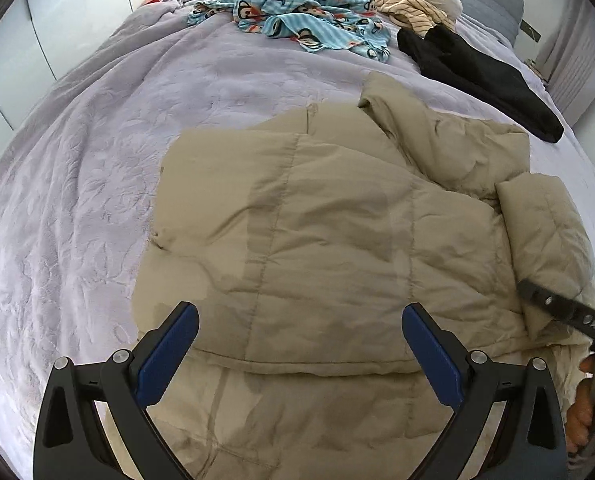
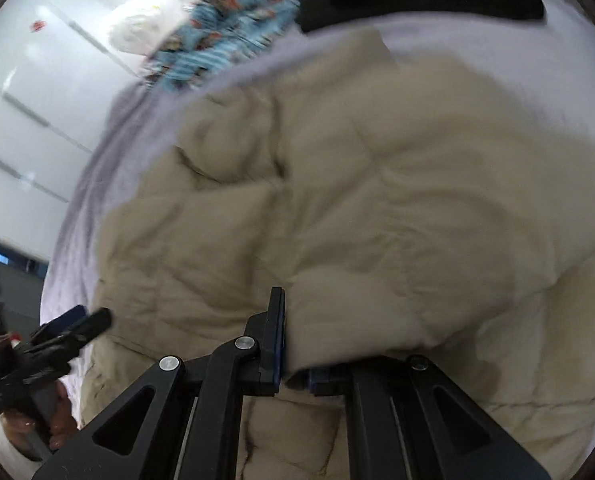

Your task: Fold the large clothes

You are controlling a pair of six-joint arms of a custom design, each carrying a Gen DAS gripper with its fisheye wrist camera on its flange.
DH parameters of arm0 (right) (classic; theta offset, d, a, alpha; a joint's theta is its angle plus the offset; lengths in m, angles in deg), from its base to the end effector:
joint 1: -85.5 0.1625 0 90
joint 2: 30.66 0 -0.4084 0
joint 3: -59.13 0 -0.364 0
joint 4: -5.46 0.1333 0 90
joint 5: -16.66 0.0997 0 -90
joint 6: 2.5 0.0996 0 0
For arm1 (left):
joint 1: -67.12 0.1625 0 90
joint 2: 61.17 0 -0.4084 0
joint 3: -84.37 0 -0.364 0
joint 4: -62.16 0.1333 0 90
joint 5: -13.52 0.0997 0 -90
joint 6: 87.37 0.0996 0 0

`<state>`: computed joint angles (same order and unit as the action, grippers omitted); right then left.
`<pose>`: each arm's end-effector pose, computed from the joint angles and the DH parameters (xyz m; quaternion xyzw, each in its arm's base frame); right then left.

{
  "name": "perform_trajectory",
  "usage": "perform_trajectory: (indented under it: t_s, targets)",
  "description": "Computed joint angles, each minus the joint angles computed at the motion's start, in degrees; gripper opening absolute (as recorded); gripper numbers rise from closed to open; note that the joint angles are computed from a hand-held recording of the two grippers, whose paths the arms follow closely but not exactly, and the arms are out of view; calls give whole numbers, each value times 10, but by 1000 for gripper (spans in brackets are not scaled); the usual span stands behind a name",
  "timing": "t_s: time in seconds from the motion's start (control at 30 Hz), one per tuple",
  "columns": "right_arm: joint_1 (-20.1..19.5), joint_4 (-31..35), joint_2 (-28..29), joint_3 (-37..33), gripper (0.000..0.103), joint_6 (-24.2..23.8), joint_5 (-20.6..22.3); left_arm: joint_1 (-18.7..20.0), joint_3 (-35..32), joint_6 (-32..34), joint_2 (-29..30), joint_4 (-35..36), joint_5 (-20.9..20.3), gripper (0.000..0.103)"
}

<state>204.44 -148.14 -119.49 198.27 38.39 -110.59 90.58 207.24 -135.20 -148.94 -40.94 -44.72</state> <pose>0.2362 -0.2763 0.2365 -0.1347 -0.9323 0.2715 0.1974 -0.2695 -0.3194 0.2454 0.2050 0.9231 -0.1263 0.2998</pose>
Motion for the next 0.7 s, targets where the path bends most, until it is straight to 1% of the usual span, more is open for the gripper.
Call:
perform_trajectory:
  t_s: [0.03, 0.1, 0.13, 0.17, 0.2, 0.23, 0.27, 0.3, 0.37, 0.4, 0.43, 0.47, 0.5, 0.53, 0.57, 0.6, 0.63, 0.7]
  targets:
    - [-9, 2, -6, 7, 10, 7, 6, 2, 3, 3, 0, -6, -1, 102]
    - [-11, 0, -17, 17, 12, 25, 18, 5, 7, 5, 0, -17, -9, 102]
    - [-4, 15, -30, 18, 20, 41, 21, 7, 9, 7, 4, -27, -15, 102]
    - [0, 25, -41, 17, 35, 49, 28, 8, 10, 10, 7, -36, -20, 102]
    - [6, 25, -59, 21, 45, 54, 37, 9, 11, 15, 13, -50, -27, 102]
    - [13, 15, -75, 27, 67, 58, 38, 10, 12, 21, 16, -62, -32, 102]
    - [32, 16, -97, 34, 78, 80, 19, 10, 13, 26, 19, -72, -35, 102]
    - [53, 22, -116, 40, 78, 109, -8, 11, 14, 35, 23, -85, -40, 102]
    - [61, 39, -154, 51, 78, 148, -25, 17, 14, 48, 31, -104, -44, 102]
    - [58, 35, -172, 59, 78, 162, -30, 19, 13, 51, 33, -109, -44, 102]
    - [51, 28, -185, 66, 78, 167, -30, 21, 12, 52, 35, -112, -44, 102]
    - [43, 25, -200, 72, 73, 174, -32, 23, 10, 53, 35, -115, -44, 102]
    - [36, 13, -211, 78, 65, 181, -38, 27, 9, 54, 33, -122, -45, 102]
    - [33, 4, -214, 79, 43, 182, -42, 31, 8, 57, 30, -128, -48, 102]
    - [31, 2, -214, 76, 23, 181, -49, 38, 8, 60, 25, -138, -53, 102]
    - [34, -3, -205, 69, 18, 172, -59, 42, 8, 63, 21, -145, -55, 102]
    - [38, -17, -185, 60, 16, 157, -65, 47, 8, 67, 16, -152, -59, 102]
    - [52, -43, -127, 31, 16, 101, -66, 63, 9, 83, 5, -172, -74, 102]
